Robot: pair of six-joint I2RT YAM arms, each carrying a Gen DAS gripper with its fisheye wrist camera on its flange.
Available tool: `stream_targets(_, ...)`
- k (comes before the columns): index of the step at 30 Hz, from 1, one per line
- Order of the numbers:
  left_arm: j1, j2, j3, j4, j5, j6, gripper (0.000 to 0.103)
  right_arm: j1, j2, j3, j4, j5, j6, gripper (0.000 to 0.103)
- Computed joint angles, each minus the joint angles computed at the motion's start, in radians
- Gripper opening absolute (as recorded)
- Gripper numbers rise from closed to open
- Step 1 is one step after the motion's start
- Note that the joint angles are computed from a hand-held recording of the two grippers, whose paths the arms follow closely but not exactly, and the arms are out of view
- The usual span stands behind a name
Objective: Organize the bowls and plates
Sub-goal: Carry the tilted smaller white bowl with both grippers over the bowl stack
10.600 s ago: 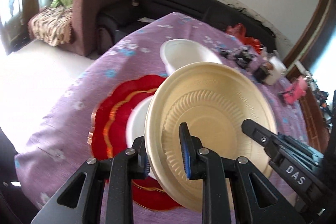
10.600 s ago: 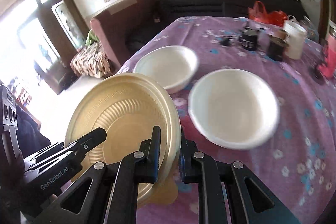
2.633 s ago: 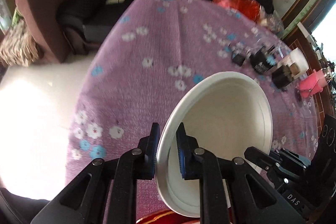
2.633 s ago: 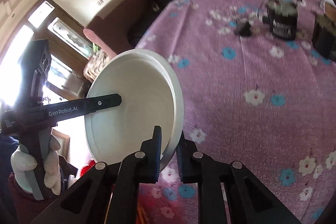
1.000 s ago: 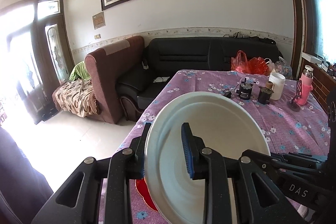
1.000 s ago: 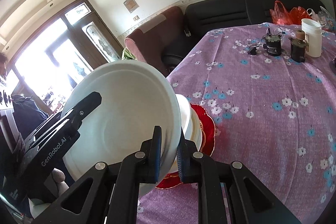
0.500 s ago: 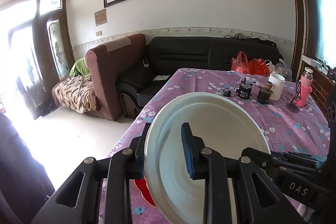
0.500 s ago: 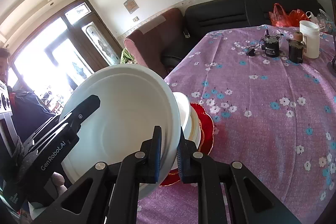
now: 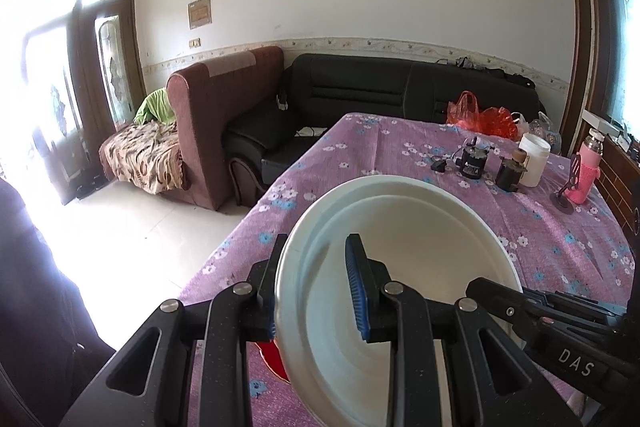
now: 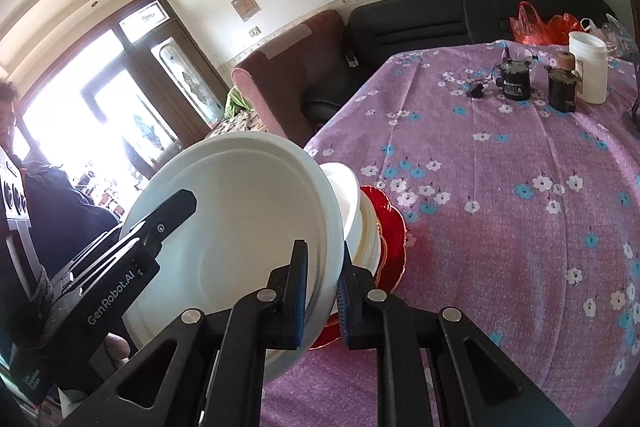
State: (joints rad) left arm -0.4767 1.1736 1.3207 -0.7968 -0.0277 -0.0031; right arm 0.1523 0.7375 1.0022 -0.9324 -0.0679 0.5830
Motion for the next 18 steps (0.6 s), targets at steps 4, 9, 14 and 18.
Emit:
stream_targets(4,-0.004,0.007,-0.015,0.005,0.002,-0.003,0.026,-0.035,-0.008,-0.024,0.003,-0.029,-0.007,0.015)
stream_targets(9,-0.006,0.003,-0.026,0.016,-0.002,-0.002,0.026,-0.043,-0.018,-0.034,0.004,-0.032,-0.008,0.015)
stream_targets(14,-0.01,-0.002,-0.033,0.026,-0.015,0.003,0.026,-0.048,-0.02,-0.04,0.008,-0.038,-0.009,0.015)
stream_targets(18,-0.014,-0.007,-0.036,0.033,-0.021,0.003,0.026,-0.043,-0.017,-0.042,0.013,-0.031,-0.008,0.015)
